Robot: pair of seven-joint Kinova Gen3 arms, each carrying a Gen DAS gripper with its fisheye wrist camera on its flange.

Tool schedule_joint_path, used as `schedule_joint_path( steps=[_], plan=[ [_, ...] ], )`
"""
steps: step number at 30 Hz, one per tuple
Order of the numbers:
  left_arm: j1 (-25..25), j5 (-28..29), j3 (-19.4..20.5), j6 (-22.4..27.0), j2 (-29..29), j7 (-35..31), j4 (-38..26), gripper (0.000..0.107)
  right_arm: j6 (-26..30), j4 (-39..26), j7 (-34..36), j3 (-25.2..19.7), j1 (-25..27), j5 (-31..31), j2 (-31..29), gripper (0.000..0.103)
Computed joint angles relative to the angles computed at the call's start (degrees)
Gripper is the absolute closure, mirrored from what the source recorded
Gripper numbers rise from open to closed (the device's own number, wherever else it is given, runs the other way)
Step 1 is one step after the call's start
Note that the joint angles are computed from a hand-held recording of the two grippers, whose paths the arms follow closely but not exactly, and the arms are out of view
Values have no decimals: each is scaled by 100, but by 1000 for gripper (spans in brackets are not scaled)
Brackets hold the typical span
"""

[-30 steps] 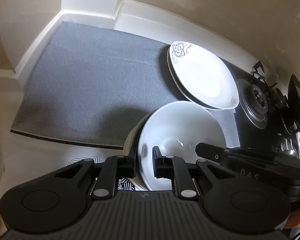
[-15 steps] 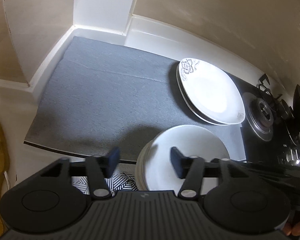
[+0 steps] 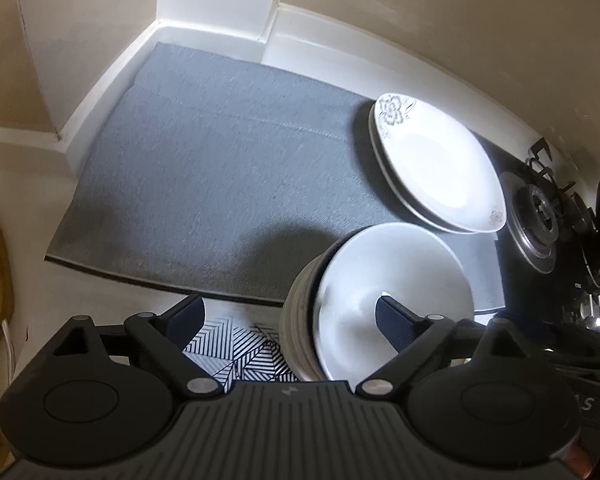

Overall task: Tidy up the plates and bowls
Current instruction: 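Move both tools to opposite sides of the three-bowl stack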

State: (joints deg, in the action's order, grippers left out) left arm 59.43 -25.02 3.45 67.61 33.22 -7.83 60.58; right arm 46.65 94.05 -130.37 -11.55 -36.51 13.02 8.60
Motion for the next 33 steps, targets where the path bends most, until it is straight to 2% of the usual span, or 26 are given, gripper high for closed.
schedule_joint_path(
  steps=[4, 5, 6, 26, 29, 33],
  plan=[
    [0, 35, 12, 58, 42, -14, -50, 11, 19, 34, -89, 5, -12, 25, -28, 30],
    [7, 36, 8, 53, 45, -7, -45, 6, 34, 36, -103, 3, -11, 19, -26, 30],
    [33, 10, -7, 37, 42, 17, -30, 5, 48, 30, -112, 4, -6, 10, -14, 29],
    [80, -66, -16, 186, 125, -60, -112, 5, 143, -31, -73, 19, 1, -159, 100, 24],
    [54, -33, -13, 112, 133, -80, -78, 5, 75, 7, -11, 29, 65, -283, 118, 23],
    [-100, 67, 9, -374, 41, -69, 276, 5, -91, 80, 166, 49, 244, -623, 172, 23]
  ],
)
